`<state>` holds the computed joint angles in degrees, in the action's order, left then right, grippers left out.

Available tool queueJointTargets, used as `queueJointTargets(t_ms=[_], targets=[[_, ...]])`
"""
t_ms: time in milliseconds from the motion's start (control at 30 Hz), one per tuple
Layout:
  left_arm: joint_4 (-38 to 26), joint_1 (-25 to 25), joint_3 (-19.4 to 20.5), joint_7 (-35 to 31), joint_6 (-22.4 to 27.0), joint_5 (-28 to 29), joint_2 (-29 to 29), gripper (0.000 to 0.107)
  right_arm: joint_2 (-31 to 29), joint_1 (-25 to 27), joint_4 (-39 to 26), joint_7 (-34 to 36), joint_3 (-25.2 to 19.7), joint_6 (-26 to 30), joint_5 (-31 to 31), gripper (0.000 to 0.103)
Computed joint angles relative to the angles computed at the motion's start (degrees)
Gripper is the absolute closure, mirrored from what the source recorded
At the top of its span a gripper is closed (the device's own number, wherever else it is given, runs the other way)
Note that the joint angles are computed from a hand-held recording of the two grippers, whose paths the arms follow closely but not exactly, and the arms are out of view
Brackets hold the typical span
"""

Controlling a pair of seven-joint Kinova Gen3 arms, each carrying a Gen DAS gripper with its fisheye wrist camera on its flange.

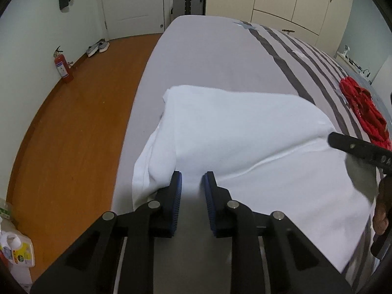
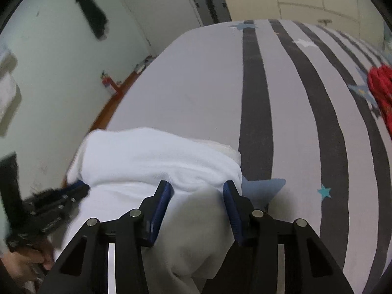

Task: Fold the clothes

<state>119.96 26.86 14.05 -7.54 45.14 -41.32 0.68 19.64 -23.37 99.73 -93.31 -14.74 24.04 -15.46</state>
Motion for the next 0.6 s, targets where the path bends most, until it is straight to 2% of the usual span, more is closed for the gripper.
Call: queueJointTargets(t_ms=[67,133,200,267,333,433,533,600], targets=[[-0.1,0.1,0.3,0.9,0.3,-2.8,-3.0,0.092,-2.9,0.8,1.8,0.4,0.0,-3.0,-1.3,0.062],[-0.6,-0.1,-1.9,-0.4,-3.1,-2.3,-4.0,0.092,-3.3,0.3,1.0,0.2,0.2,-3.6,0.1,0.062],[-1.1,-4.0,-1.6,-4.0,-7.7,-0.2,-2.8,0.092,-2.1,-1.3,-1.8,-0.7,1.3,-1.3,2.1,0.063],[-2.3,-6.1,-2.2,-7.2,-10.5,1.7,-0.3,0.092,1.2,-5.2,-6.0,-4.3,4.2,2.8,5.7,0.07],[-3.8,-6.7,-3.4,-9.4,-10.2,3.1,2.9,0.092,3.7,-7.9,-8.2,-7.7,6.2,4.9,9.1,0.072],[-5.4,-6.9,-5.9,-11.6,-9.1,5.1,6.6,0.092,4.7,-9.6,-7.5,-11.2,7.8,3.3,12.4,0.074],[-4.0,-6.3,-8.4,-9.8,-10.0,6.1,7.0,0.091,6.4,-8.3,-8.8,-13.3,7.5,3.4,12.4,0.074],[-3.8,-5.6,-8.9,-8.9,-10.0,5.6,6.9,0.091,7.2,-5.6,-9.1,-12.7,5.9,3.4,10.8,0.075]])
